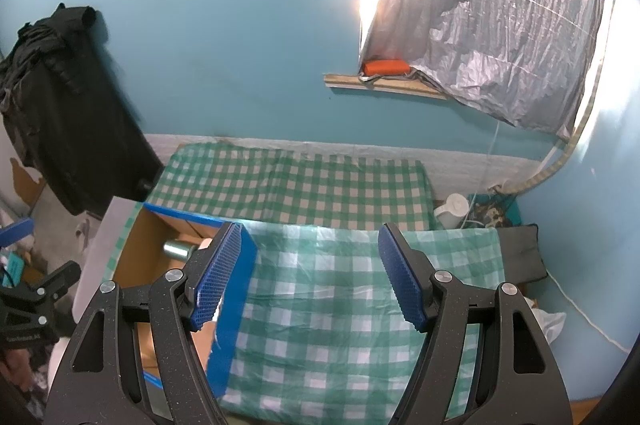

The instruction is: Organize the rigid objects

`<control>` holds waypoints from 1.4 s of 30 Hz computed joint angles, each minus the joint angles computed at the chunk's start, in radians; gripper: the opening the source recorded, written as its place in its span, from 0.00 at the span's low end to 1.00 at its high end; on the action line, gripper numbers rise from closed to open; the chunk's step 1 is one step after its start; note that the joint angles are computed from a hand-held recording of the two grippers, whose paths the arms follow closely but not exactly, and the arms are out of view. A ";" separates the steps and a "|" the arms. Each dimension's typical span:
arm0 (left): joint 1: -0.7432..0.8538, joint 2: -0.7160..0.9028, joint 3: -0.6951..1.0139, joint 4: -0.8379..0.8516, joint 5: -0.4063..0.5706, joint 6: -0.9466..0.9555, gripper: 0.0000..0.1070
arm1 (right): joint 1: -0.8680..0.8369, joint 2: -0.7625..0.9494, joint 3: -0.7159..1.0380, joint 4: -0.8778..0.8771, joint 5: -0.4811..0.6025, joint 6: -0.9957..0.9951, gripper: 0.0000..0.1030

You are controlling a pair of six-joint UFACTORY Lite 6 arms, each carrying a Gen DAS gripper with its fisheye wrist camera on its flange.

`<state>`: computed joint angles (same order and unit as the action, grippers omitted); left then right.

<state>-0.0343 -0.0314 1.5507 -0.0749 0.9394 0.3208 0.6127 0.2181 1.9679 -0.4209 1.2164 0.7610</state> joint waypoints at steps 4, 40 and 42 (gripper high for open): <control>0.000 0.004 0.003 0.002 0.001 -0.002 0.95 | 0.000 -0.002 -0.005 -0.001 -0.002 0.002 0.69; 0.023 0.022 0.020 0.010 0.010 0.012 0.95 | 0.027 -0.035 -0.070 -0.014 -0.008 0.039 0.69; 0.024 0.016 0.006 0.010 0.003 0.012 0.95 | 0.036 -0.055 -0.104 -0.020 -0.014 0.053 0.69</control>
<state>-0.0105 -0.0159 1.5572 -0.0652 0.9424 0.3325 0.6482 0.1628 1.8638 -0.4411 1.2021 0.8140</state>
